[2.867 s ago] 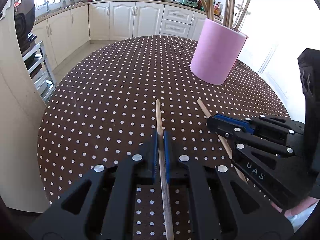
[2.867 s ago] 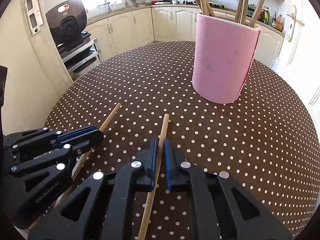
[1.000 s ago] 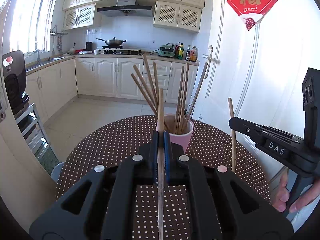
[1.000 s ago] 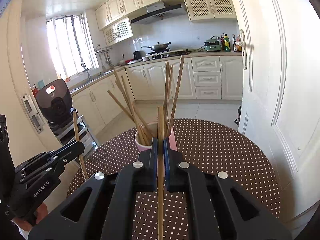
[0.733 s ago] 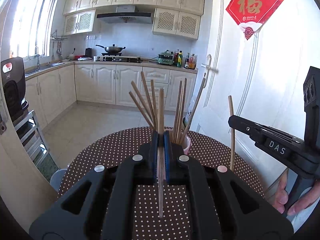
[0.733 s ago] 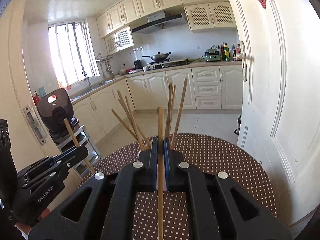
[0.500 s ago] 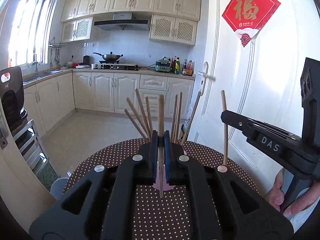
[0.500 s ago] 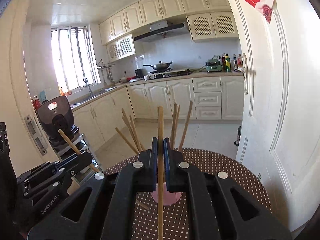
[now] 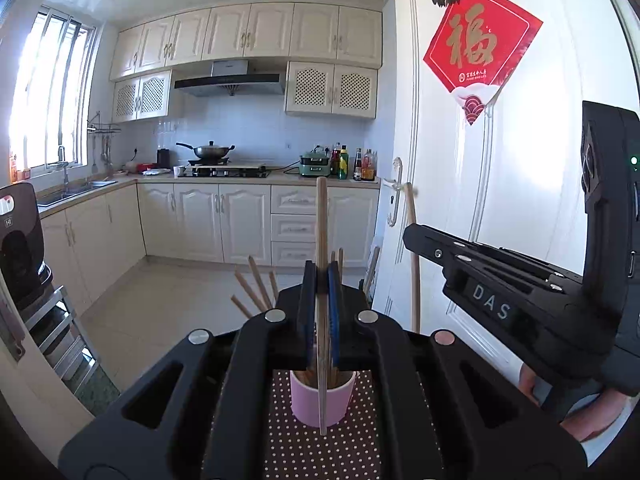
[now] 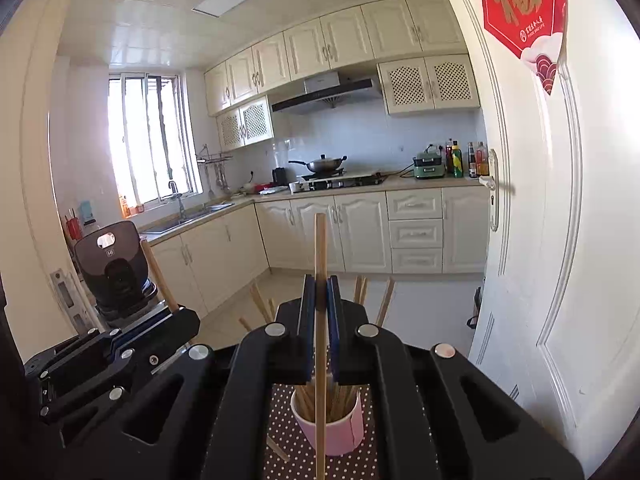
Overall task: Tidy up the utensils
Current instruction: 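Lift the left tool's chopstick over the pink cup while the right tool carries its own, then lower and release the left tool's chopstick into the cup while the right tool releases its own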
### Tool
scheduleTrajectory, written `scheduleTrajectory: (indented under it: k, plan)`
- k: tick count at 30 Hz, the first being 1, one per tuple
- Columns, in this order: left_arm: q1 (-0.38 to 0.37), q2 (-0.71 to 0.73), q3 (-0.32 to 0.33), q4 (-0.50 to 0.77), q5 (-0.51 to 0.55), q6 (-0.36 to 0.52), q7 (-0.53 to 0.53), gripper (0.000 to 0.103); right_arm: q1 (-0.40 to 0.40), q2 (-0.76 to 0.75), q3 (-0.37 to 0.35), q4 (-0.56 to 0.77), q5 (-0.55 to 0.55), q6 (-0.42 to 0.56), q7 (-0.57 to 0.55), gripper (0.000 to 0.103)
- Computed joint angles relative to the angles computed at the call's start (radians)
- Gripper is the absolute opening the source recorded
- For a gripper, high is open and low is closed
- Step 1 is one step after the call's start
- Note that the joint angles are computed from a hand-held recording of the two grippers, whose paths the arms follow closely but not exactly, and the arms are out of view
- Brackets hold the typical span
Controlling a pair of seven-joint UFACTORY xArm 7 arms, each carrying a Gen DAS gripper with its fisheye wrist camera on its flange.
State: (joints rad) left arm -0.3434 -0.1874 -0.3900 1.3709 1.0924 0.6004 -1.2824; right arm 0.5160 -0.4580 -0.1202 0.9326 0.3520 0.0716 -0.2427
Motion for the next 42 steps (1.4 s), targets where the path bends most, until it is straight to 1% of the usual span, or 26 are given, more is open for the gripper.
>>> scheduleTrajectory:
  k: [2,6,7,10,12,14,15,17,18,19,22,24,27,29,30,31,32,34,35,40,42]
  plan:
    - [0.000,0.011,0.003,0.017,0.002,-0.003,0.003,0.006,0.009,0.013,-0.009,0.016,0.005,-0.006,-0.003,0.005]
    - [-0.011,0.059,0.009,0.082,0.028,0.014,0.012,0.006,0.007,0.051,-0.014,0.049,0.007,-0.058,0.009,0.005]
    - [-0.018,0.073,0.014,0.100,0.038,0.020,0.009,0.006,0.020,0.062,-0.027,0.060,0.012,-0.069,0.007,0.005]
    - [-0.044,0.106,0.037,0.139,0.062,0.033,0.002,0.006,0.099,0.086,-0.098,0.086,0.039,-0.095,-0.025,0.005]
    - [-0.064,0.128,0.050,0.164,0.089,0.051,0.001,0.006,0.123,0.107,-0.120,0.106,0.049,-0.113,-0.034,0.005]
    - [-0.085,0.150,0.065,0.187,0.120,0.075,-0.005,0.006,0.151,0.124,-0.146,0.113,0.058,-0.147,-0.039,0.005]
    - [-0.094,0.157,0.077,0.194,0.117,0.072,-0.004,0.006,0.177,0.131,-0.168,0.112,0.062,-0.174,-0.039,0.005]
    - [-0.105,0.171,0.100,0.202,0.110,0.056,-0.008,0.006,0.189,0.147,-0.182,0.098,0.058,-0.235,-0.004,0.005]
    - [-0.110,0.172,0.109,0.199,0.111,0.054,-0.013,0.006,0.232,0.151,-0.221,0.094,0.052,-0.256,0.007,0.005]
    - [-0.113,0.178,0.117,0.199,0.112,0.052,-0.023,0.006,0.304,0.150,-0.284,0.089,0.040,-0.277,0.016,0.005]
    - [-0.120,0.195,0.138,0.201,0.103,0.041,-0.043,0.006,0.400,0.171,-0.377,0.078,-0.001,-0.333,0.070,0.005]
    - [-0.128,0.213,0.147,0.210,0.114,0.056,-0.062,0.006,0.419,0.195,-0.403,0.083,-0.027,-0.340,0.104,0.005]
    - [-0.141,0.231,0.164,0.213,0.117,0.069,-0.082,0.006,0.487,0.218,-0.485,0.084,-0.086,-0.362,0.171,0.005]
    - [-0.145,0.246,0.177,0.217,0.098,0.064,-0.083,0.006,0.503,0.239,-0.513,0.087,-0.115,-0.369,0.211,0.005]
    - [-0.146,0.251,0.184,0.217,0.090,0.060,-0.089,0.006,0.522,0.243,-0.538,0.083,-0.137,-0.377,0.236,0.005]
    - [-0.145,0.254,0.192,0.211,0.079,0.043,-0.096,0.006,0.563,0.243,-0.583,0.078,-0.168,-0.383,0.262,0.005]
    - [-0.142,0.255,0.199,0.205,0.067,0.024,-0.099,0.006,0.564,0.250,-0.591,0.076,-0.190,-0.386,0.284,0.005]
    - [-0.145,0.266,0.207,0.206,0.068,0.020,-0.103,0.006,0.487,0.281,-0.522,0.070,-0.170,-0.405,0.274,0.005]
    - [-0.148,0.271,0.211,0.206,0.072,0.023,-0.106,0.006,0.469,0.288,-0.506,0.064,-0.175,-0.414,0.279,0.005]
    - [-0.147,0.282,0.230,0.189,0.043,-0.003,-0.108,0.006,0.424,0.320,-0.483,0.057,-0.241,-0.397,0.353,0.005]
    - [-0.146,0.283,0.235,0.182,0.038,-0.008,-0.110,0.006,0.370,0.327,-0.428,0.051,-0.229,-0.392,0.347,0.004]
